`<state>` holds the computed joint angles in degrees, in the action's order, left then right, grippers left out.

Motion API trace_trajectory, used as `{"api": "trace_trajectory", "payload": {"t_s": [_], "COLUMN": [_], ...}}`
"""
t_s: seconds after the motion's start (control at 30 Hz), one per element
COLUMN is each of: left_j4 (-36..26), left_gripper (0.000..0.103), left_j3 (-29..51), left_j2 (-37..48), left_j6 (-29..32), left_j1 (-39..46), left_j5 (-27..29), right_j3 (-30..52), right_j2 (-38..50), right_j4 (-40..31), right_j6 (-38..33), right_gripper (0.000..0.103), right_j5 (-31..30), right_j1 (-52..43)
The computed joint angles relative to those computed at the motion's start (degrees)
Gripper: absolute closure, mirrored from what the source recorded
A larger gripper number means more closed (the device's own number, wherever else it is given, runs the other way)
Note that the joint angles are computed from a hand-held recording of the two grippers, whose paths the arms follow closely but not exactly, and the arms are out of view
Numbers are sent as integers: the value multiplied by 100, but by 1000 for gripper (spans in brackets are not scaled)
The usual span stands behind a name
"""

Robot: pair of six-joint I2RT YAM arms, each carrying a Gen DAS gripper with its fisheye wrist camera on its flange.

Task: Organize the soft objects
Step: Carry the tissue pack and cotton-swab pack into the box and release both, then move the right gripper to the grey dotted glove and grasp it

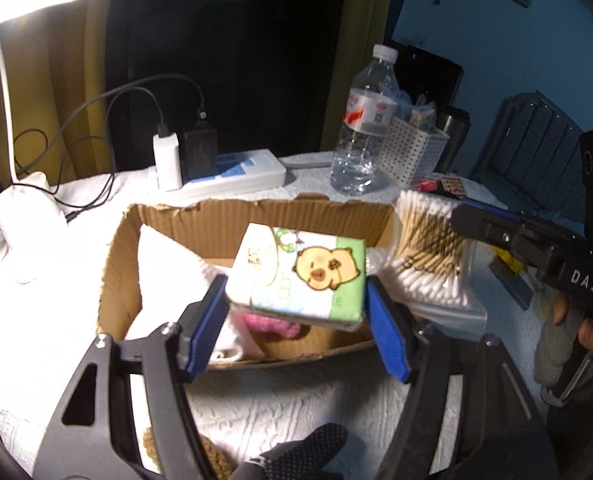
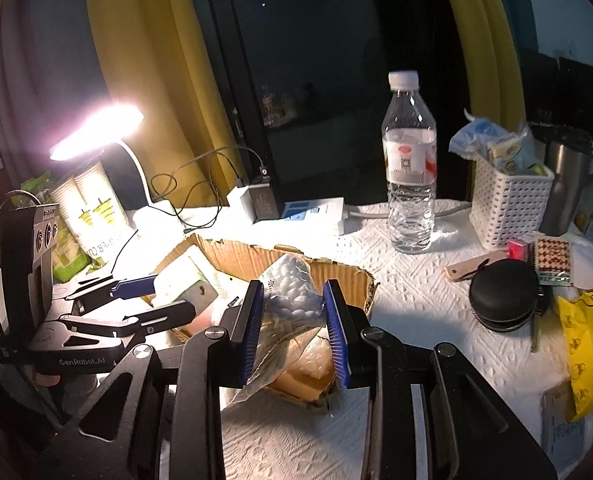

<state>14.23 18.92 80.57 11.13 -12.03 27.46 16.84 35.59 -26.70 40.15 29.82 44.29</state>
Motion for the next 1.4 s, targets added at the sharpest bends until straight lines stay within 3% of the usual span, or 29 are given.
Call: {"api": "trace_trajectory", "payload": {"t_s": [0.33, 0.57, 0.97, 1.2, 1.4], "left_j4": [127, 148, -39, -368, -783], "left_gripper": [33, 27, 27, 27, 27], "left_j3": [290, 285, -24, -275, -466], "left_j2": [797, 818, 119, -559, -1231], "left_j6": [-40, -27, 54, 182, 320], "left_j1": [-241, -239, -38, 175, 392], "left_j5": [-263, -230, -104, 56, 222], "right_j3": [-430, -503, -408, -332, -176], "right_j2": [956, 1717, 1604, 2003, 1674], "right_j4": [1577, 2247, 1549, 1379, 686], "right_j6": [-851, -989, -536, -25, 599], "right_gripper": [70, 70, 58, 58, 58], "right_j5": [-1320, -1462, -813, -272, 157], "right_j1": [-1264, -1491, -939, -257, 405]}}
